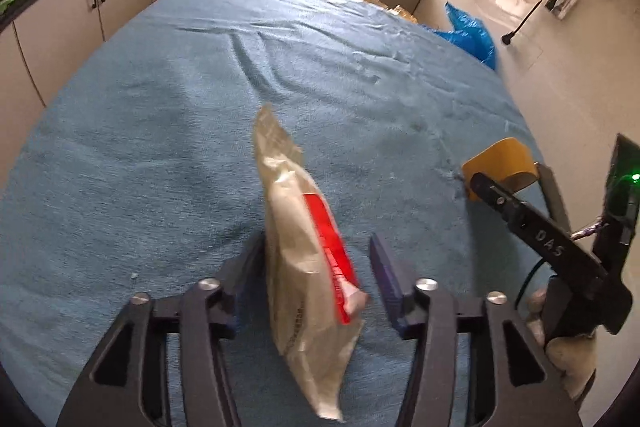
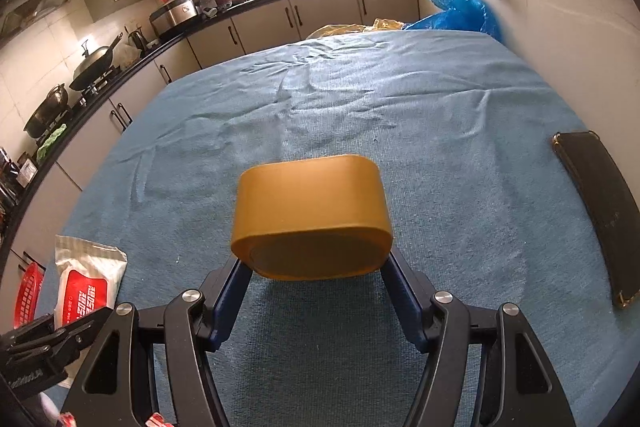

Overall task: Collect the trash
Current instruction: 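Lift the wet-wipe pack with the left gripper while the right holds the orange box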

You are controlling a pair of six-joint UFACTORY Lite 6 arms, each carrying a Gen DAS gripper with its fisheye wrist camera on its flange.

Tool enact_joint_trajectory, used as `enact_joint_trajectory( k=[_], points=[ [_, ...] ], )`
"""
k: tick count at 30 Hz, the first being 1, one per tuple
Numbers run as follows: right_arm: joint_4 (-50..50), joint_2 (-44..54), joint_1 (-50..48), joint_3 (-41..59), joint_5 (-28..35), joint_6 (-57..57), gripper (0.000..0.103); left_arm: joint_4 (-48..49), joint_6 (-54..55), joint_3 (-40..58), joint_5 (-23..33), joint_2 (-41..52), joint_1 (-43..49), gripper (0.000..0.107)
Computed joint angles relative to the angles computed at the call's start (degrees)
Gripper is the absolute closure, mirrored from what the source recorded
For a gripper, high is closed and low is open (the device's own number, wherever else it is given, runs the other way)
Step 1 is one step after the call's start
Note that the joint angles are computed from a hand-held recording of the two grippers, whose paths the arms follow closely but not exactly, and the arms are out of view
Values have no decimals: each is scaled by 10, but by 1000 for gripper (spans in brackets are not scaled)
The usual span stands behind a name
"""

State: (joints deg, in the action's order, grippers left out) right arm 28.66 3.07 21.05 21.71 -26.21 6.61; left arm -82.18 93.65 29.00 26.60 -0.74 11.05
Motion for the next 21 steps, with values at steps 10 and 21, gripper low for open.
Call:
enact_joint_trajectory(
  k=[10, 21],
  points=[
    [-34, 2, -15, 0, 6, 31, 32, -134, 149, -35, 76, 10, 17, 18],
    [14, 12, -1, 12, 9, -12, 32, -132, 169, -28, 130, 36, 40, 9]
  ],
)
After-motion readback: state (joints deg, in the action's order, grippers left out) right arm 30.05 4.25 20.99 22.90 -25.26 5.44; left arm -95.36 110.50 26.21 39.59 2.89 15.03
